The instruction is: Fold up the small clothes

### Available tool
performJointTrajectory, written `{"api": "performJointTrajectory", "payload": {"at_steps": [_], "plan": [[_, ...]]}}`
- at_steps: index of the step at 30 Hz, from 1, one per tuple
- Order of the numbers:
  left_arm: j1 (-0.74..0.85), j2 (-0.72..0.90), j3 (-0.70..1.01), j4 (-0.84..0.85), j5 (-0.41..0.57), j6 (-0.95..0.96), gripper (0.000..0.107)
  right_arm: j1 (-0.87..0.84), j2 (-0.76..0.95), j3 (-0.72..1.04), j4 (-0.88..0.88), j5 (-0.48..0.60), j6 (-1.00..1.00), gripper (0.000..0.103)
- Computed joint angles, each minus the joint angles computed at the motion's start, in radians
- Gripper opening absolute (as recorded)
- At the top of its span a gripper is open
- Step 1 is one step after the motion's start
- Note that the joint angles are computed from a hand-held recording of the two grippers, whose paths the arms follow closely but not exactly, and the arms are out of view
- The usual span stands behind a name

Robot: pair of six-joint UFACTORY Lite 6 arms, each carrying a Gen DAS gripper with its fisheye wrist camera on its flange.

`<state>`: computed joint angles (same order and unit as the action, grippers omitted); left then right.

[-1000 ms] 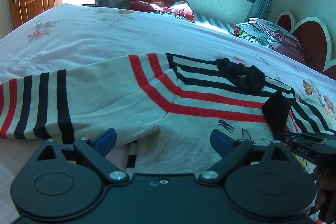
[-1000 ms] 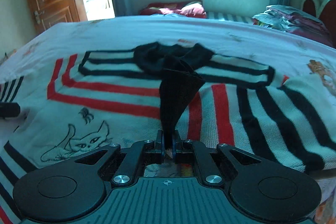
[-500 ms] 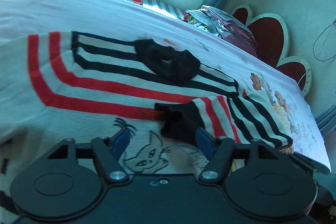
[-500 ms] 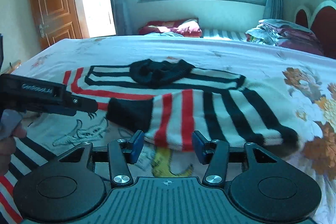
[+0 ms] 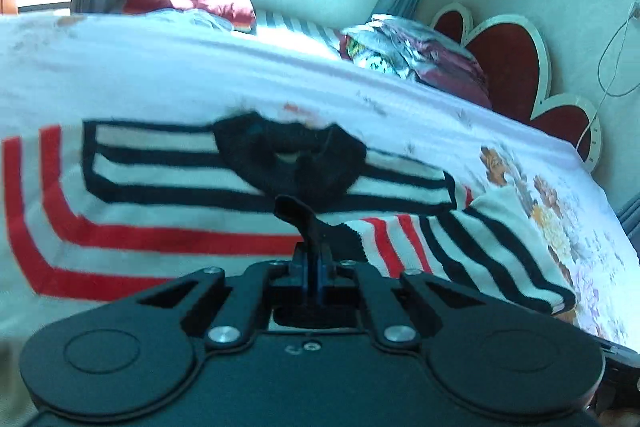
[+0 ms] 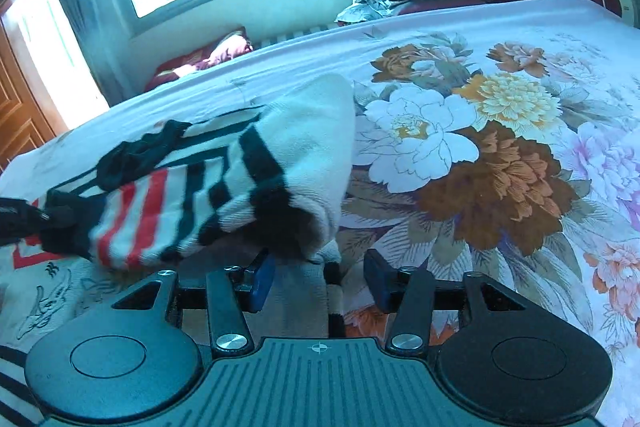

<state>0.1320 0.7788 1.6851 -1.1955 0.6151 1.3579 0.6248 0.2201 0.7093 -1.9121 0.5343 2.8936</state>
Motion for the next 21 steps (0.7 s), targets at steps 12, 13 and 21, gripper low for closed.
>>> {"api": "performJointTrajectory", "payload": {"at_steps": [12, 13, 21], "plan": [[0.066, 0.097, 0.063, 0.145, -0.072, 0.002, 0.004, 0.004, 0.024, 0.001, 0.005, 0.002, -0.015, 0.029], [0.077, 0.091, 0.053, 0.130, -0.065, 0.020, 0.011, -0.002, 0.000, -0.014, -0.012, -0.015, -0.015, 0.029], [0.098, 0.127, 0.105, 0.124, -0.074, -0.010, 0.035, -0.031, -0.125, -0.058, -0.091, -0.005, -0.039, 0.009]]}}
